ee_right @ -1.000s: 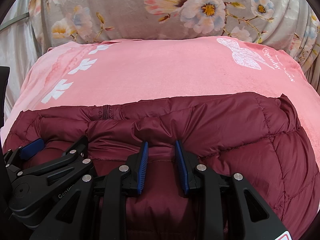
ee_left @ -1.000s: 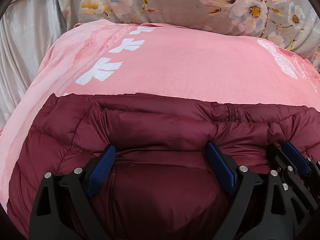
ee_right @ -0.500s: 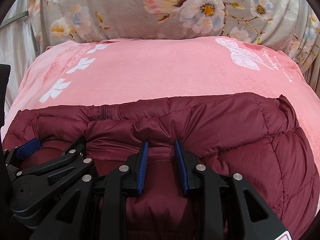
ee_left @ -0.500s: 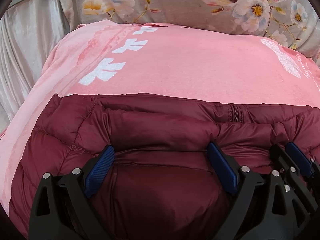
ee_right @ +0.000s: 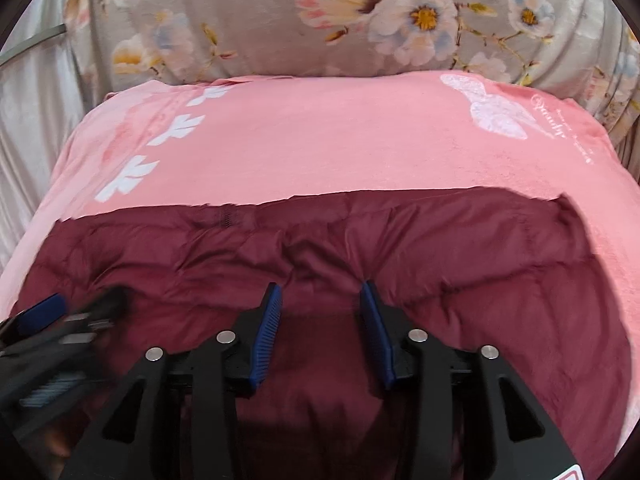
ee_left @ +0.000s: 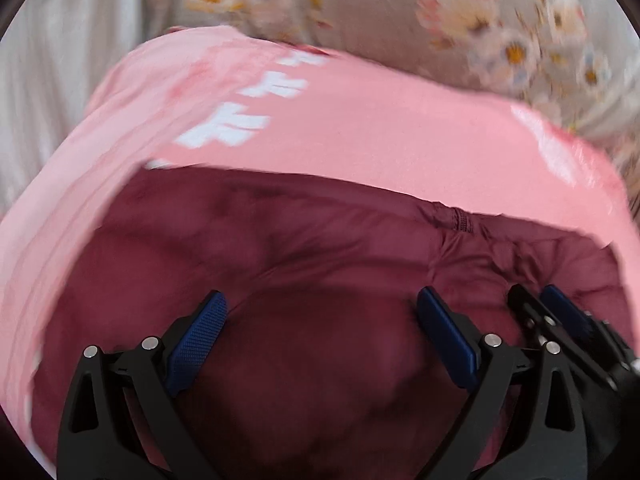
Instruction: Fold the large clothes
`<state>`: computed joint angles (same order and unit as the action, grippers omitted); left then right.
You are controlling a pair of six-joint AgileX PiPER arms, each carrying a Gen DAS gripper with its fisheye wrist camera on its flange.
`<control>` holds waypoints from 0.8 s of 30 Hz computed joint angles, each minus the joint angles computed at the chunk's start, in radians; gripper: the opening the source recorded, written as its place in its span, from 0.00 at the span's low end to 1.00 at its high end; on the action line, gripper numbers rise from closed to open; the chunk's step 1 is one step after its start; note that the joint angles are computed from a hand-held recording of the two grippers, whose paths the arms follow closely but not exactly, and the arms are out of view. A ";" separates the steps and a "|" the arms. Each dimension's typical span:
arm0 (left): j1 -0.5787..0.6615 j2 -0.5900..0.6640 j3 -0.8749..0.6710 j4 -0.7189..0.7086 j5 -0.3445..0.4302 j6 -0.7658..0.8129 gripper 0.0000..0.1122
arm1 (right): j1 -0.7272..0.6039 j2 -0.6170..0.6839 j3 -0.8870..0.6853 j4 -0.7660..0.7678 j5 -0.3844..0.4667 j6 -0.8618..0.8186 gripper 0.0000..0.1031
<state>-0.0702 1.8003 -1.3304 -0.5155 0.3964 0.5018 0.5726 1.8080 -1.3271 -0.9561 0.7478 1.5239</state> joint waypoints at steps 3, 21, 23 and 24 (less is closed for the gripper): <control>0.171 -0.157 0.146 -0.281 0.105 0.300 0.87 | 0.076 -0.078 0.093 -0.113 -0.008 0.147 0.42; 0.549 -0.020 0.162 -0.492 0.402 0.462 0.87 | 0.239 -0.009 0.063 -0.064 0.036 0.167 0.42; 0.531 -0.020 0.160 -0.515 0.438 0.469 0.86 | 0.236 -0.005 0.056 -0.053 0.036 0.154 0.43; 0.526 -0.014 0.151 -0.521 0.458 0.460 0.83 | 0.233 -0.007 0.059 -0.049 0.031 0.150 0.44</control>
<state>0.4563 1.7859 -1.1790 -1.0363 0.8544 0.9614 0.8060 1.8007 -1.2686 -1.0054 0.7788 1.6740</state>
